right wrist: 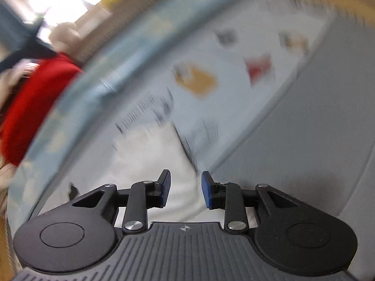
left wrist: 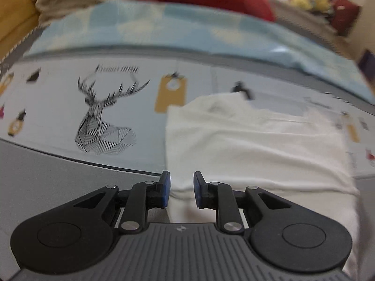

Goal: Fold small clothes
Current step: 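Open the left gripper and lift both grippers off the shirt, then pinch the shirt hem edge with both grippers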

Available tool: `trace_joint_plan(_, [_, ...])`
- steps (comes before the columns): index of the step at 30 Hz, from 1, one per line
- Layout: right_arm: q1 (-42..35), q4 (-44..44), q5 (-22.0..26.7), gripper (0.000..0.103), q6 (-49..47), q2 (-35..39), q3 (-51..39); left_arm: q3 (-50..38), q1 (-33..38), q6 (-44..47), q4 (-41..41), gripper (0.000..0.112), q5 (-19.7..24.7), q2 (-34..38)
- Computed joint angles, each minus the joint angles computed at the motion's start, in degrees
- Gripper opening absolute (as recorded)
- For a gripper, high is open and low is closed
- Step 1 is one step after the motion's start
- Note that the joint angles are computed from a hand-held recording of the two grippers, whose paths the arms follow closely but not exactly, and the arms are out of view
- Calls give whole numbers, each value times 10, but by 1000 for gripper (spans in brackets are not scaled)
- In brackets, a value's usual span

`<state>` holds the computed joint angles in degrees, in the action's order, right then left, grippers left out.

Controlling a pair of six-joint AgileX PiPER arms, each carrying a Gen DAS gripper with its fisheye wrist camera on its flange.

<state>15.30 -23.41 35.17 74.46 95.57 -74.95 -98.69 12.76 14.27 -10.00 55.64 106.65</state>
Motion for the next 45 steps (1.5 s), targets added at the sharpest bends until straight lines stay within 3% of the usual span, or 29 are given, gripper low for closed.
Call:
trace_joint_plan(2, [8, -29, 9, 31, -12, -70, 36, 53, 17, 51, -32, 37, -2, -72])
trace_joint_plan(4, [3, 2, 6, 31, -72, -148, 83, 116, 53, 121, -91, 45, 6, -149])
trace_joint_plan(9, [40, 12, 31, 33, -163, -358, 234, 315, 162, 282, -214, 45, 38, -334])
trace_joint_plan(11, [76, -23, 50, 33, -132, -418, 294, 407, 221, 342, -253, 45, 37, -388])
trace_joint_plan(13, [152, -80, 77, 33, -52, -483, 381, 487, 266, 357, -234, 44, 41, -419])
trace_joint_plan(14, [167, -74, 93, 34, -38, -490, 408, 510, 264, 330, -191, 33, 33, -412])
trace_joint_plan(16, [130, 0, 71, 34, -77, -515, 445, 525, 254, 279, -136, 29, 52, -414])
trace_joint_plan(19, [43, 131, 40, 34, -219, -522, 466, 537, 258, 342, -143, 30, 63, -442])
trace_joint_plan(23, [66, 130, 49, 34, -195, -497, 484, 565, 330, 435, -212, 32, 66, -430])
trace_joint_plan(27, [132, 67, 50, 34, -164, -441, 484, 571, 325, 423, -188, 32, 35, -395])
trace_joint_plan(31, [88, 98, 36, 34, -214, -417, 491, 564, 321, 407, -171, 34, 37, -365])
trace_joint_plan(35, [32, 163, 22, 35, -300, -383, 494, 566, 291, 374, -139, 34, 10, -344])
trace_joint_plan(39, [8, 204, 17, 36, -356, -357, 490, 571, 268, 350, -117, 34, -5, -333])
trace_joint_plan(42, [20, 191, 24, 37, -348, -351, 486, 583, 251, 349, -107, 34, -20, -334])
trace_joint_plan(43, [23, 187, 26, 37, -345, -350, 485, 585, 248, 354, -108, 33, -22, -334])
trace_joint_plan(45, [26, 188, 29, 38, -350, -351, 484, 587, 252, 373, -118, 14, -19, -337])
